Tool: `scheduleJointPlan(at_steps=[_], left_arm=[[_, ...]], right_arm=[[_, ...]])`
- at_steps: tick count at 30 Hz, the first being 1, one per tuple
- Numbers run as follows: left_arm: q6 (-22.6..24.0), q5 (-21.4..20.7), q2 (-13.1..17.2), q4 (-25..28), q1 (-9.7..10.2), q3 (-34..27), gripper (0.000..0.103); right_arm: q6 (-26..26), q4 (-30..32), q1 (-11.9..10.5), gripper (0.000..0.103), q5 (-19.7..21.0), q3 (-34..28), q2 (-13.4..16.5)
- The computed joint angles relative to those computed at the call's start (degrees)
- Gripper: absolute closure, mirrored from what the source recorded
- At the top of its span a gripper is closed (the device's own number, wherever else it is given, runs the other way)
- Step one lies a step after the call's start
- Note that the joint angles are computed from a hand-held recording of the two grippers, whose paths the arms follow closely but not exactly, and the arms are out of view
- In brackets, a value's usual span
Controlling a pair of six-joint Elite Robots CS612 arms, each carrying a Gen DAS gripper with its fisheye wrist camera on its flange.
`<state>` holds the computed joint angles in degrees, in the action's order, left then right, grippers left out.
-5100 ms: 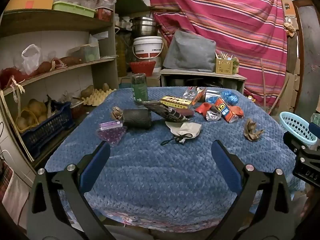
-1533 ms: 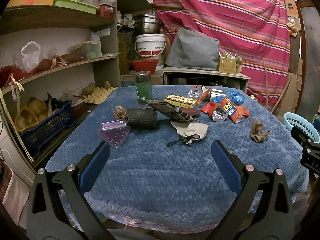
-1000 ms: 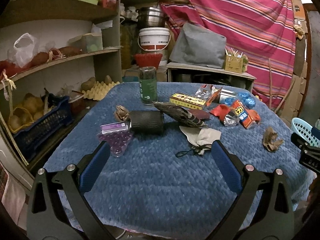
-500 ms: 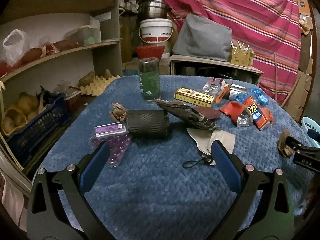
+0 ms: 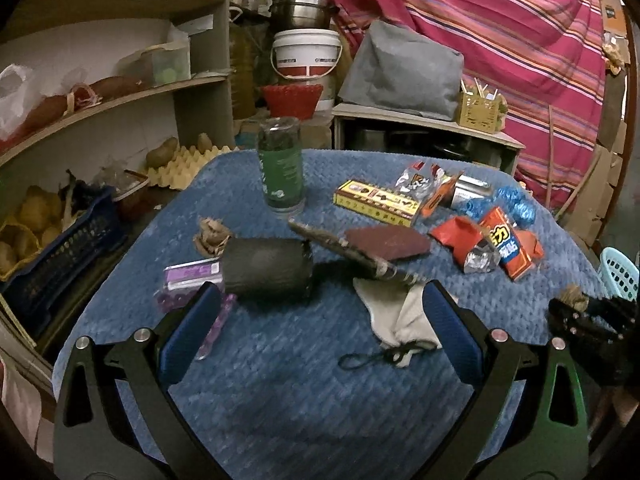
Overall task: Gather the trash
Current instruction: 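Lift the brown paper with the right gripper while left gripper grasps the silver foil wrapper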
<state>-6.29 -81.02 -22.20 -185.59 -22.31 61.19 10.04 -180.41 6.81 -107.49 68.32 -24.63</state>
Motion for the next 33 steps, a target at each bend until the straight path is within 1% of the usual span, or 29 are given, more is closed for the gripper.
scheduleJointPlan(at_steps=[4, 5, 7, 9, 10, 13, 15, 16, 17, 18, 19, 22, 25, 33], left_arm=[[-0.19, -1.43, 0.86, 2.90, -0.09, -2.59, 0.005], [-0.54, -1.73, 1.17, 3.87, -0.08, -3.39, 0.007], [-0.91, -1.91, 1.98, 6.55, -0.06, -5.45, 0.014], [-1.06, -1.75, 2.91, 9.52, -0.11, -7.70, 0.027], [-1.29, -1.99, 3.36, 11.06, -0.08, -8.80, 0.030], [-2.10, -3.22, 4.28, 14.51, 0.10, -11.07, 0.045], [-2.34, -4.05, 4.55, 16.58, 0.17, -11.93, 0.065], [-2.44, -4.45, 4.58, 17.21, 0.21, -12.04, 0.070], [-2.48, -4.96, 4.64, 18.05, 0.26, -12.23, 0.082], [-2.51, -5.14, 4.58, 18.40, 0.26, -12.14, 0.086], [-2.58, -5.32, 4.58, 18.45, 0.28, -12.10, 0.087], [-2.44, -5.50, 4.46, 17.65, 0.36, -11.74, 0.097], [-2.72, -5.47, 3.84, 16.57, 0.39, -10.87, 0.100], [-3.34, -3.46, 0.89, 10.49, -0.05, -7.16, 0.102]], right_arm=[[-0.07, -1.43, -0.26, 0.069, 0.80, 0.77, -0.48], [-0.21, -1.66, -0.31, 0.069, 0.89, 0.94, -0.62], [-0.75, -2.18, -0.39, 0.069, 0.71, 1.14, -0.83], [-1.26, -2.42, -0.52, 0.069, 0.62, 1.27, -1.00], [-1.39, -2.43, -0.58, 0.069, 0.65, 1.36, -1.11], [-1.33, -2.69, -0.79, 0.069, 1.05, 1.89, -1.43], [-1.18, -3.06, -0.93, 0.069, 1.35, 2.31, -1.66], [-1.14, -3.24, -1.01, 0.069, 1.50, 2.51, -1.75], [-1.22, -3.30, -1.11, 0.069, 1.57, 2.53, -1.77], [-1.26, -3.42, -1.19, 0.069, 1.69, 2.67, -1.86], [-1.38, -3.51, -1.22, 0.069, 1.70, 2.73, -1.91], [-1.61, -4.27, -1.33, 0.069, 1.66, 3.04, -2.08], [-1.52, -5.14, -1.53, 0.069, 1.93, 3.72, -2.48], [-2.42, -8.09, -2.08, 0.069, 2.07, 5.49, -3.74]])
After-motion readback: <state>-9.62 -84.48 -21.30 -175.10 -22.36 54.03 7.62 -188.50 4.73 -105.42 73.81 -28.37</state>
